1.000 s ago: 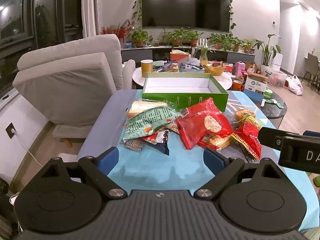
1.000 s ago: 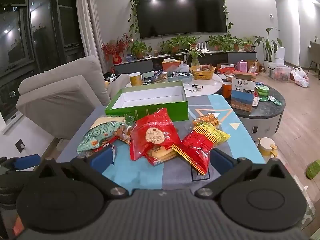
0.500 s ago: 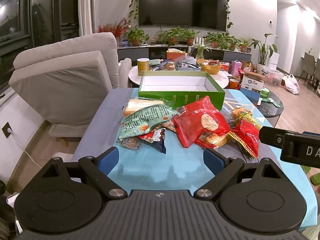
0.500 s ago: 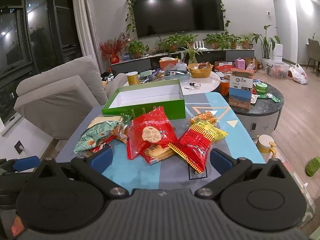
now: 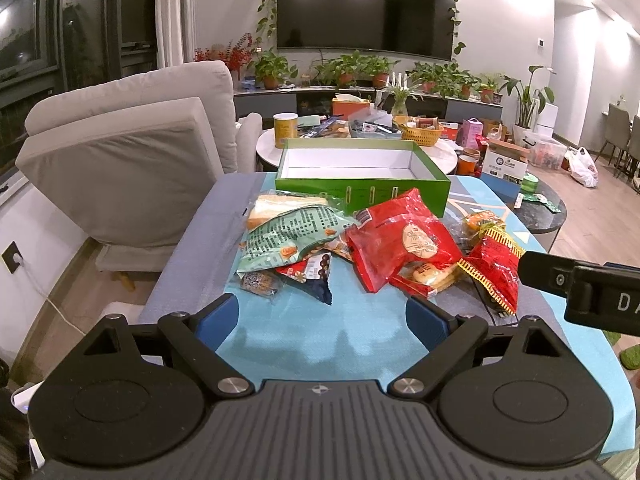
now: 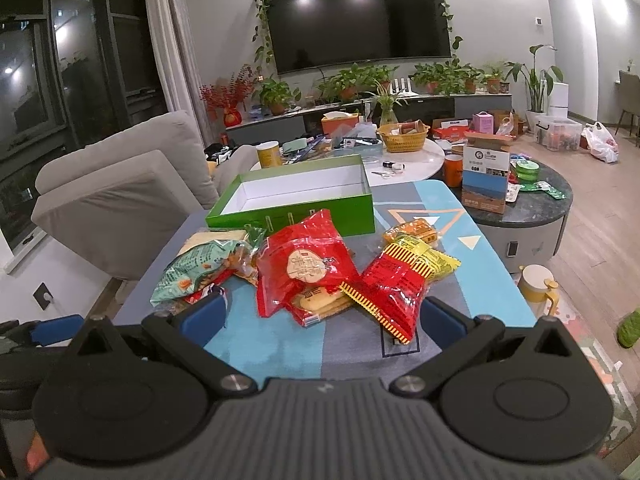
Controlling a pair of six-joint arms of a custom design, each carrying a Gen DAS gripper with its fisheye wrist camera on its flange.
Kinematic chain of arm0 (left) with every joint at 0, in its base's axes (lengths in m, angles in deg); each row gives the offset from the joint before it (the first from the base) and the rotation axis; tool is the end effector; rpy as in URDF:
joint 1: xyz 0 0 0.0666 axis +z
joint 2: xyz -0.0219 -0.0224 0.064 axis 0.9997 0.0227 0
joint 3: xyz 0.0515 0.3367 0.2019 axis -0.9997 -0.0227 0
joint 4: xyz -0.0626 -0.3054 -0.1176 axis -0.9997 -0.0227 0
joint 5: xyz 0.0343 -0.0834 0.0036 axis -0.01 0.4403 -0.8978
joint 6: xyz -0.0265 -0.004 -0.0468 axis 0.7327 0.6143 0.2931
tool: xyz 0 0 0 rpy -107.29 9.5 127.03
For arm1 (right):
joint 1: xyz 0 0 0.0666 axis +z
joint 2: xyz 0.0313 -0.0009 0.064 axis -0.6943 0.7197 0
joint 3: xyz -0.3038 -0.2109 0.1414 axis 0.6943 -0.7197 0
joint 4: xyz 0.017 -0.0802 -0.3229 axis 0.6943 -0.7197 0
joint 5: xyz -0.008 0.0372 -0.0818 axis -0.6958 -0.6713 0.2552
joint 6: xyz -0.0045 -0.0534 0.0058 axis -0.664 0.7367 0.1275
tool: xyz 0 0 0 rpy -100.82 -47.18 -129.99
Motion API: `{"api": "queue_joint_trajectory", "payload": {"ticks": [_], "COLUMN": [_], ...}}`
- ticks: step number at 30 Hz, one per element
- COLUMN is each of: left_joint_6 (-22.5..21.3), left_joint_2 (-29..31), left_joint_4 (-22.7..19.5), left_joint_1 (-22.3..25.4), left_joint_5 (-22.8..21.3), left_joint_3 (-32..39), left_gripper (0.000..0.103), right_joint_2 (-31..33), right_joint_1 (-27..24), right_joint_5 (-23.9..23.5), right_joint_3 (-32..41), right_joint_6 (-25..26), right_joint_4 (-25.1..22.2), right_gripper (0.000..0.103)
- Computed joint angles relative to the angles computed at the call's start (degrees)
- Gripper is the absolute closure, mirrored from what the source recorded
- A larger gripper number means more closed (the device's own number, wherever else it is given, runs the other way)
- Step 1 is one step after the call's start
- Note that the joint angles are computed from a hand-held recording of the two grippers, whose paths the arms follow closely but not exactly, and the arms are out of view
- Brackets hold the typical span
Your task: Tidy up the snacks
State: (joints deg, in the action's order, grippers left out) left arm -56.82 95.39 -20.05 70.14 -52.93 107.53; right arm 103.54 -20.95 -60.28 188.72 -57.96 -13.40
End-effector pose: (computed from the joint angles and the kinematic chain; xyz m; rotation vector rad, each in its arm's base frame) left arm 0.6329 -0.2099 0.3331 0.2444 2.1518 -0.1300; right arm 0.6060 0.2424 0.3236 0.2612 2.0845 0.0900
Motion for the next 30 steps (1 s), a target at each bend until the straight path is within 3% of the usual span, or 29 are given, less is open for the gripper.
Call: {"api": "queue_joint_trajectory", "payload": {"ticks": [30], "left_joint_6": [1.3], "left_joint_2": [0.3], "left_joint_4": [0.4], "left_joint_1": [0.8], "left_joint_5": [2.8], "left_joint_3": [-0.6], "left_gripper": [0.017], "right_joint_2": [0.4], "right_joint_1": [0.7], "right_joint_5": [1.8], "right_joint_3": [-0.3], "right_joint_6": [2.0], "right_joint_4": [2.1], "right_gripper": [0.043]}}
